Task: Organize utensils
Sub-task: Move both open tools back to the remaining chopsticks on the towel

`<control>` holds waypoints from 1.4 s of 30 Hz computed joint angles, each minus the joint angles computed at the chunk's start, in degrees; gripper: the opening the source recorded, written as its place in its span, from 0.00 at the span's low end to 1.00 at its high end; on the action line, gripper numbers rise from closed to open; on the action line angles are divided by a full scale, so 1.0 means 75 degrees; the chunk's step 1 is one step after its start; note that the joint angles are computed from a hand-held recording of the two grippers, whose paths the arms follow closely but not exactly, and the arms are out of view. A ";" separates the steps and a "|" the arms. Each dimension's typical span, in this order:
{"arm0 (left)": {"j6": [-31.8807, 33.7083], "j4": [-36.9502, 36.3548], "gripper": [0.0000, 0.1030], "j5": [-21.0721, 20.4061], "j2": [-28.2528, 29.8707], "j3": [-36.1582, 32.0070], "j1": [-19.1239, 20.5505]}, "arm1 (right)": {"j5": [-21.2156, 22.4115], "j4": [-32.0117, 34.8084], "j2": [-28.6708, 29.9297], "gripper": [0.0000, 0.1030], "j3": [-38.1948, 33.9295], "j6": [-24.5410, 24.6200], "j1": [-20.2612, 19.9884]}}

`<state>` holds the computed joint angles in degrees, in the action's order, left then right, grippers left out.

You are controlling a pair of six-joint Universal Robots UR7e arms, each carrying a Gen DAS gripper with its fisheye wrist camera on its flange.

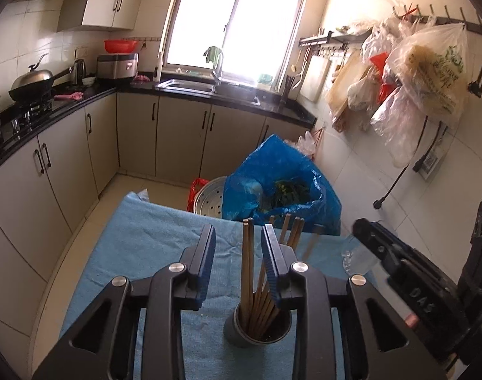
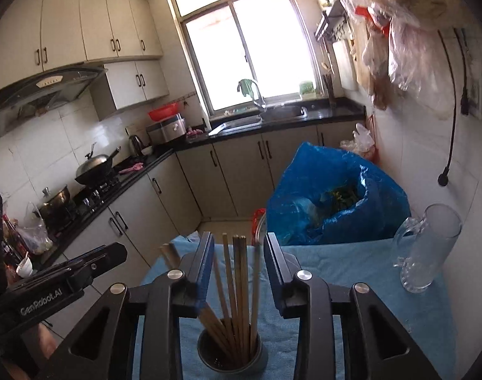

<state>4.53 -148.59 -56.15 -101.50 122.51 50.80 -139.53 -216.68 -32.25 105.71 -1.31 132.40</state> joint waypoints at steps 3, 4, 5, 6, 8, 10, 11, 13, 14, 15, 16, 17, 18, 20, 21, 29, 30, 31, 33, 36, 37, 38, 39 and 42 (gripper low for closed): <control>0.0042 0.0057 0.28 -0.0004 -0.0411 0.0119 -0.0171 | 0.0069 -0.0382 -0.0203 0.34 0.0348 0.0078 0.0253; 0.0068 0.0146 0.28 0.0015 -0.0673 0.0218 -0.0269 | 0.0073 -0.0430 -0.0243 0.34 0.0429 0.0112 0.0332; 0.0076 0.0227 0.28 0.0041 -0.0856 0.0291 -0.0337 | 0.0038 -0.0488 -0.0309 0.34 0.0604 0.0191 0.0457; 0.0085 0.0364 0.29 0.0046 -0.1086 0.0381 -0.0407 | 0.0058 -0.0569 -0.0350 0.34 0.0781 0.0274 0.0554; 0.0072 0.0566 0.30 0.0155 -0.1528 0.0598 -0.0533 | 0.0136 -0.0736 -0.0385 0.34 0.1110 0.0431 0.0717; 0.0012 0.0934 0.31 0.0272 -0.2041 0.0841 -0.0625 | 0.0116 -0.0694 -0.0366 0.34 0.1383 0.0696 0.0872; 0.0009 0.1086 0.31 0.0264 -0.2255 0.0947 -0.0629 | 0.0123 -0.0775 -0.0322 0.34 0.1539 0.0800 0.0944; -0.0136 0.1573 0.31 0.0565 -0.2812 0.1265 -0.0732 | 0.0066 -0.0811 -0.0219 0.34 0.1915 0.1230 0.1093; -0.0154 0.1799 0.31 0.0557 -0.3000 0.1347 -0.0722 | 0.0091 -0.0811 -0.0153 0.34 0.2093 0.1483 0.1144; -0.0188 0.2099 0.31 0.0515 -0.3220 0.1452 -0.0689 | 0.0131 -0.0756 -0.0114 0.34 0.2221 0.1674 0.1178; -0.0316 0.2548 0.31 0.0604 -0.3514 0.1602 -0.0665 | 0.0123 -0.0609 -0.0068 0.34 0.2358 0.1921 0.1211; -0.0394 0.2870 0.31 0.0669 -0.3710 0.1693 -0.0642 | -0.0014 -0.0365 0.0007 0.34 0.2482 0.2289 0.1286; -0.0420 0.3175 0.31 0.0625 -0.3913 0.1786 -0.0547 | -0.0127 -0.0194 0.0094 0.34 0.2586 0.2633 0.1361; -0.0568 0.3640 0.31 0.0503 -0.4254 0.1951 -0.0303 | -0.0055 -0.0059 0.0193 0.34 0.2814 0.3105 0.1409; -0.0649 0.3886 0.31 0.0420 -0.4383 0.2027 -0.0138 | 0.0029 0.0055 0.0268 0.34 0.2977 0.3485 0.1454; -0.0846 0.4528 0.31 -0.0610 -0.4357 0.2392 0.1136 | 0.0277 0.0194 0.0716 0.34 0.3590 0.4881 0.1731; -0.0871 0.4591 0.31 -0.0649 -0.4291 0.2391 0.1146 | 0.0245 0.0242 0.0735 0.34 0.3609 0.4982 0.1762; -0.0927 0.4652 0.31 -0.0615 -0.4250 0.2444 0.1102 | 0.0216 0.0244 0.0750 0.34 0.3635 0.5092 0.1778; -0.1071 0.4766 0.31 -0.0481 -0.4195 0.2584 0.0916 | 0.0241 0.0153 0.0771 0.34 0.3678 0.5207 0.1777; -0.1179 0.4690 0.31 -0.0404 -0.4015 0.2781 0.0785 | 0.0149 0.0214 0.0758 0.34 0.3708 0.5307 0.1867; -0.1156 0.4596 0.31 -0.0394 -0.3885 0.2836 0.0771 | 0.0144 0.0289 0.0746 0.34 0.3669 0.5335 0.1889; -0.1173 0.4536 0.31 -0.0348 -0.3755 0.2874 0.0761 | 0.0147 0.0270 0.0747 0.34 0.3687 0.5353 0.1893; -0.1269 0.4452 0.31 -0.0250 -0.3592 0.2918 0.0765 | 0.0127 0.0297 0.0747 0.34 0.3694 0.5419 0.1910; -0.1253 0.4212 0.31 -0.0122 -0.3220 0.2995 0.0818 | 0.0117 0.0335 0.0715 0.34 0.3742 0.5495 0.1914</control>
<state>-4.86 -117.00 -57.06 -125.65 144.98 56.94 -138.65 -214.16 -26.89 133.78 39.90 146.76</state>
